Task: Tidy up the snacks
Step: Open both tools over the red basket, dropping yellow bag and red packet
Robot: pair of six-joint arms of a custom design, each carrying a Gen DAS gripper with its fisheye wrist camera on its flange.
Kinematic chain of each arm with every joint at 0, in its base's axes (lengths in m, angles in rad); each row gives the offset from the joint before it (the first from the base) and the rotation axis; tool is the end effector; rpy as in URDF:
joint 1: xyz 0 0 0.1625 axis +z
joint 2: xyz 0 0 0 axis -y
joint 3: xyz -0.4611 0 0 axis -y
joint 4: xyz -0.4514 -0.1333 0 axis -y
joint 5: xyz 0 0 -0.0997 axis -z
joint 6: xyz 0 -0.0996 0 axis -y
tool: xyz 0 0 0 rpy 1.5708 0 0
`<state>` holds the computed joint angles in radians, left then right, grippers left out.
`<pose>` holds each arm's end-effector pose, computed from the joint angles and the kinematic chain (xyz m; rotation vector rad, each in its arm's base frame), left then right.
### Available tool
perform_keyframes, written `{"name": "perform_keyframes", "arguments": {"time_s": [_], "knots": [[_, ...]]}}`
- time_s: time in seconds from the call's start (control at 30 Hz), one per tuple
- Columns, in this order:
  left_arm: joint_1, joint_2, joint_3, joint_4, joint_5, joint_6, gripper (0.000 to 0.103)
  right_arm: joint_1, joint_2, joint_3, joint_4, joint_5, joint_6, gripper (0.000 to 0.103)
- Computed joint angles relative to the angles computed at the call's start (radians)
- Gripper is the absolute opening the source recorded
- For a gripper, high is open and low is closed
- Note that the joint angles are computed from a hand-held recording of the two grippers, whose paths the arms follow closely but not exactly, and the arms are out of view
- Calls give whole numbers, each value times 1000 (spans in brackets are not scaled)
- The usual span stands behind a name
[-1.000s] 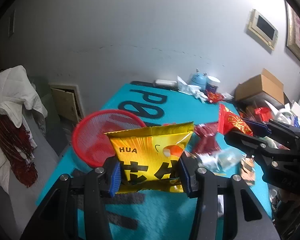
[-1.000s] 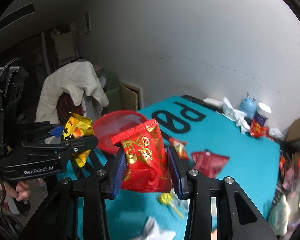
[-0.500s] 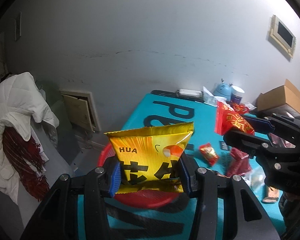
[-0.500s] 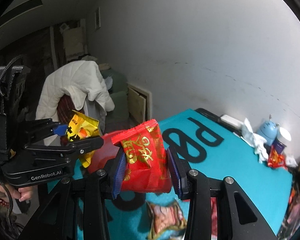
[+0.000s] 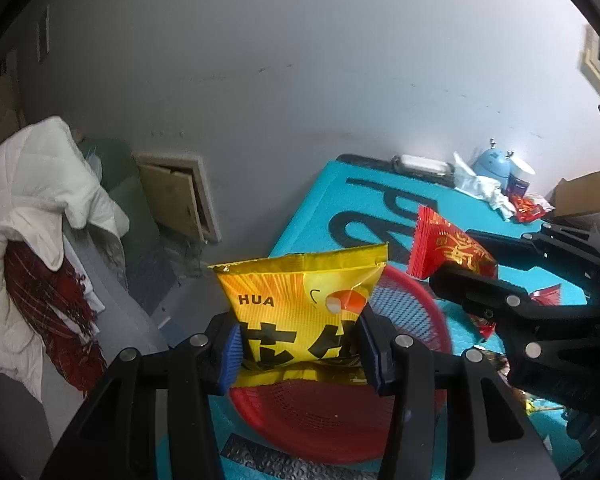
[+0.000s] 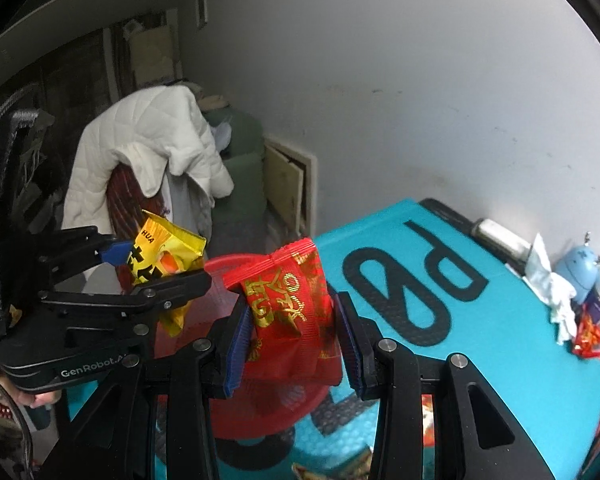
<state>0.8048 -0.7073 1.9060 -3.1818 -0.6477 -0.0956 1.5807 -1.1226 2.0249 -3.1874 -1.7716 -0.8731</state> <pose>-0.2835 -0.6015 0.0265 0.5316 2.2546 -0.9164 0.1196 -0.6177 0.2154 1.0083 -2.3589 0.7608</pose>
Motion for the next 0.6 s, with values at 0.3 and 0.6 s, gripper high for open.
{"name": "perform_keyframes", "arguments": {"time_s": [0.3,0.6], "knots": [[26,27,-21,22,30,4,47,-14,57,-40,40,-50,10,40],[37,11,-41,181,21,-129,69,-13,52,-36,29,-85,18,52]]}}
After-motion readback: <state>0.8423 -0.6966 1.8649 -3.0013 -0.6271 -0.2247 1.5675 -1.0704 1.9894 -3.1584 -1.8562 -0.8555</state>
